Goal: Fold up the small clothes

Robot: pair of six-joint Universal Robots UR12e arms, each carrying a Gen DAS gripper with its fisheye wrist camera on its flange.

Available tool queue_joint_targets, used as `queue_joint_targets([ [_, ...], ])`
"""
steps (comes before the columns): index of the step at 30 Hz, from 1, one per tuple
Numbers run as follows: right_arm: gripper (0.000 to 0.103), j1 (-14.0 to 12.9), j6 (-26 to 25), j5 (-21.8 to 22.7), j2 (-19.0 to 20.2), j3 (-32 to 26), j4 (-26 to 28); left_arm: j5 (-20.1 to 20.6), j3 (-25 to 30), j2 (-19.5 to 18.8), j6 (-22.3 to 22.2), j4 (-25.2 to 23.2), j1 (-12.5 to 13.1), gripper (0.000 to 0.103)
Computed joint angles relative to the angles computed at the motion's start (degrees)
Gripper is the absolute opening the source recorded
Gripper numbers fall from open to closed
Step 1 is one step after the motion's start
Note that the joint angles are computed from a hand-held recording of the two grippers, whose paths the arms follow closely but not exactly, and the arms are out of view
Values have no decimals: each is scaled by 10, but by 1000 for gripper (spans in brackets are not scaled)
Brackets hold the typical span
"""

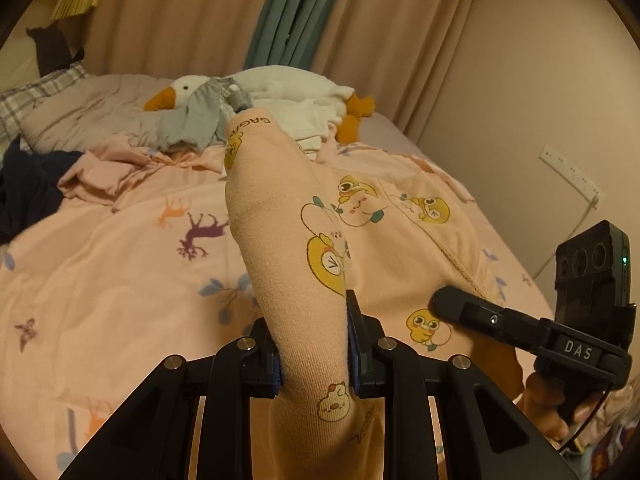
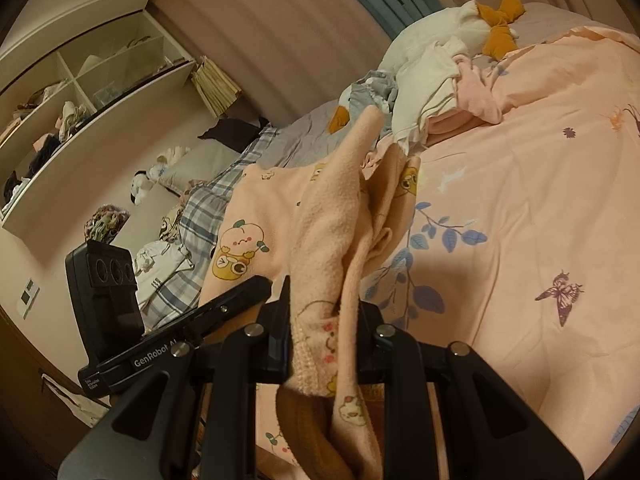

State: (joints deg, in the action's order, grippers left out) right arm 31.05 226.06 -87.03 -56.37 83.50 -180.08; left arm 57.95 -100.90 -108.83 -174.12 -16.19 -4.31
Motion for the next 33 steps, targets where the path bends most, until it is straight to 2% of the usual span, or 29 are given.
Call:
queue_joint_targets([
  [2, 22, 0, 3, 4, 2, -2, 1, 3, -3, 0, 3, 13, 0, 23],
  [5, 22, -2, 10, 8, 5, -5, 0, -9, -2, 0, -6, -1, 5, 23],
  [10, 22, 0, -2, 0, 7, -15, 9, -14, 3, -4, -12, 11, 7, 23],
  [16, 23, -3, -29, -7, 13, -38, 40, 7, 22, -16, -31, 17, 0, 23],
  [19, 23, -9, -38, 2, 19, -53, 55, 29, 30, -20, -12, 9, -4, 23],
  [21, 23, -10, -46, 6, 23, -62, 65, 34, 31, -22, -16, 6, -2, 23],
  [25, 23, -8, -38, 9, 34, -74, 72, 36, 31, -24, -35, 1, 2, 23],
  [27, 23, -6, -37, 6, 35, -74, 77, 47, 29, -20, -19, -12, 1, 23],
  [30, 23, -2, -41, 7, 37, -80, 93, 72, 19, -16, -11, 1, -2, 23],
  [33, 23, 4, -55, -4, 42, -91, 106, 81, 13, -14, -24, 7, -1, 23],
])
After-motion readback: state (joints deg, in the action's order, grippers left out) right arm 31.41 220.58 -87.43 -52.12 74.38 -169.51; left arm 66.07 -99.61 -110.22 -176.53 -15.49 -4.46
